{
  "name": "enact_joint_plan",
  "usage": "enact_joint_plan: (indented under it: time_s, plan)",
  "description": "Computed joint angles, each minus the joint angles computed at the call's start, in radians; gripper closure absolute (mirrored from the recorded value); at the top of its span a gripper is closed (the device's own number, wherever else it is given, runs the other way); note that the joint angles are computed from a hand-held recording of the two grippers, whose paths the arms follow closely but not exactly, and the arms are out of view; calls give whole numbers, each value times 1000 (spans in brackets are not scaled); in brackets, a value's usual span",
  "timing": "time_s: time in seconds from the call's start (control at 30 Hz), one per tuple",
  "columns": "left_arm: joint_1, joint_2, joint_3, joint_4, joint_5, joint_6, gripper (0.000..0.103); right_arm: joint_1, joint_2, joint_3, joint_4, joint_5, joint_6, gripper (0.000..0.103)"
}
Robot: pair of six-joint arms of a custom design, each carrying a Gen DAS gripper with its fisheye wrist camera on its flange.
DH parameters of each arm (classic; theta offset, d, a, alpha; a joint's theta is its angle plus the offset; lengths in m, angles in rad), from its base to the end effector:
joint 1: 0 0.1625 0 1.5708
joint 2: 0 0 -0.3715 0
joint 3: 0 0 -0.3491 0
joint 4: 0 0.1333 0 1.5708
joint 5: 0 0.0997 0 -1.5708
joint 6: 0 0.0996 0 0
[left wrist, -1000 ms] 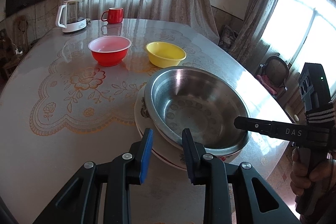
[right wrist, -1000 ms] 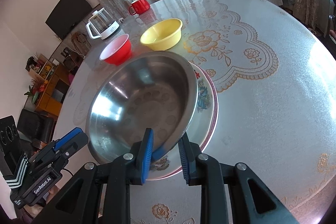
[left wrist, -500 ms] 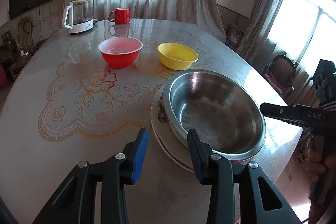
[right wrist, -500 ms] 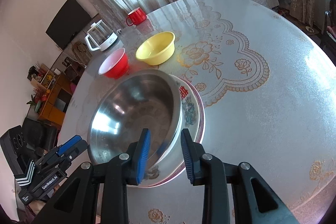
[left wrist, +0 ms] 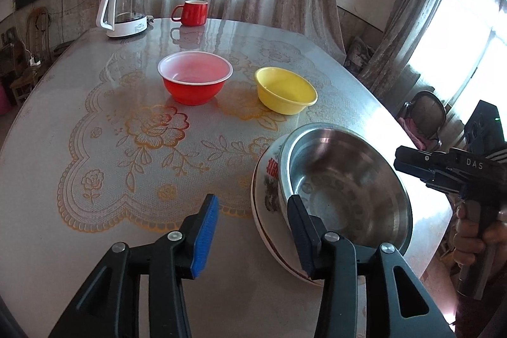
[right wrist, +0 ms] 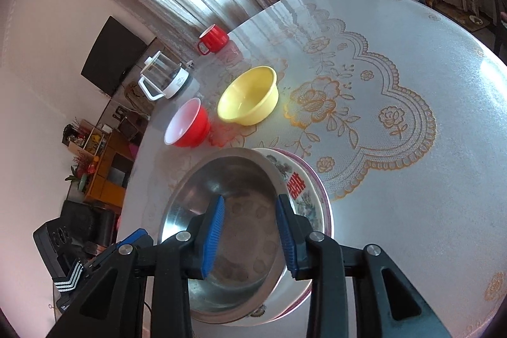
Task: Organize plates and bowls
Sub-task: 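Open the left gripper and withdraw it from the steel bowl rim, then move the left gripper to the yellow bowl rim and grasp it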
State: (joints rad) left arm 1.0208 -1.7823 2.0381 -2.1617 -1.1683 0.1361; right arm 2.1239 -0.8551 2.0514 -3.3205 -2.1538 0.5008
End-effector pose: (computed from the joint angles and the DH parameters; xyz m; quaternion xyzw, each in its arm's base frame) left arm -0.0538 -0.4175 0.3836 0.2936 0.9210 -0.2004 0.1593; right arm 0.3294 -0.3842 0.0996 -0.0544 -0.9231 0.3652 0.1074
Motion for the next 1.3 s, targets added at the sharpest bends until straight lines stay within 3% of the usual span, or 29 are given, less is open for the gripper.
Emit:
enact_joint_plan:
  time_s: [0.13,0.37,0.53,0.9,1.3]
  plan:
    - [19,51,-49,-14,-42,30,58,-20,16,-39,29,15,-21,75]
    - [4,156,-114,-25,-16,57,58,-67,31,-104,57,70,-41,80]
    - [9,230,-163,-60,-43,118,61,-129,31,-126,49,205,6,80]
    - [21,382,-276,-45,-65,168,61,-195,70,-210,70,241,56,78]
    - [46,481,-369,-9,-141,119,61,-236,88,-279,121,238,30,78]
